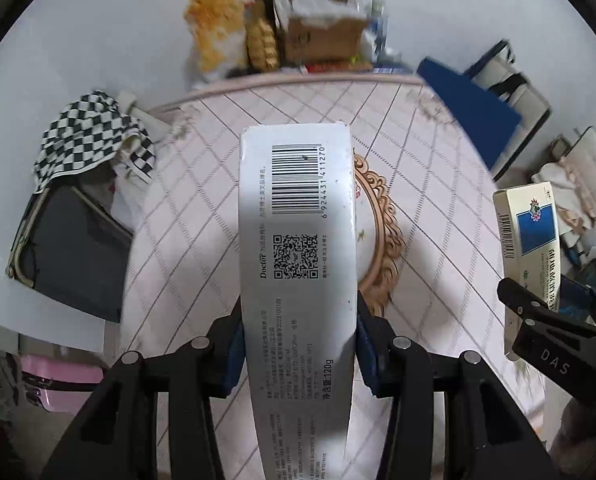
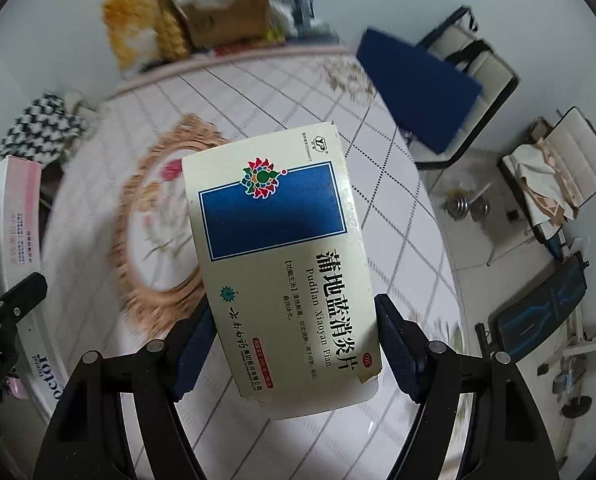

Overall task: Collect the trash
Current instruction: 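Carry the toothpaste box and Pudilan box to the bin and open both tools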

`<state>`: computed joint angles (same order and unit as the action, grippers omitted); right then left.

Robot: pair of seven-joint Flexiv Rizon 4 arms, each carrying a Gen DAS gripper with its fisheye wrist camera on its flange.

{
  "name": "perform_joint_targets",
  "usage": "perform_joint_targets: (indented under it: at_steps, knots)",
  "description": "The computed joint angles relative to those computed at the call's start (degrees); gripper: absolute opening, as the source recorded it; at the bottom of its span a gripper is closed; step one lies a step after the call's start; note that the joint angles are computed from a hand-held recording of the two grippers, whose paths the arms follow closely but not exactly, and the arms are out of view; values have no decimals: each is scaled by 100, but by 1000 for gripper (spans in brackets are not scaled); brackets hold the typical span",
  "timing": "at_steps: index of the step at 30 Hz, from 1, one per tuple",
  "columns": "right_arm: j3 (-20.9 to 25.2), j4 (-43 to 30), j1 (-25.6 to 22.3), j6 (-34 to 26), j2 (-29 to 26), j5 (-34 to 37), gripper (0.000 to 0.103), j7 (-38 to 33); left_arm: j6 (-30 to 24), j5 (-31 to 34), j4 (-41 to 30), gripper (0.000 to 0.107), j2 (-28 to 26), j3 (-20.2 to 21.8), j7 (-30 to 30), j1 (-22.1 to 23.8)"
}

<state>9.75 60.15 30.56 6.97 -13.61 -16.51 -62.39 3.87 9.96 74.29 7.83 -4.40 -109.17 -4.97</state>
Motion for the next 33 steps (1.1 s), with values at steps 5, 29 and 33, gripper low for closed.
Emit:
perform_joint_targets:
  at_steps: [5, 29, 33]
  knots:
    - [525, 1307, 136, 219, 1422, -344, 78, 841, 151, -242, 937, 43, 1357, 185, 141, -91]
    - [1783, 5362, 580, -848, 5496, 3695, 78, 3312, -1317, -2482, 6030, 43, 5025, 1002, -143, 430]
    - [1937, 6790, 757, 137, 5716, 4394, 78, 3223, -389, -2564, 7431, 43, 4994, 1069, 136, 536]
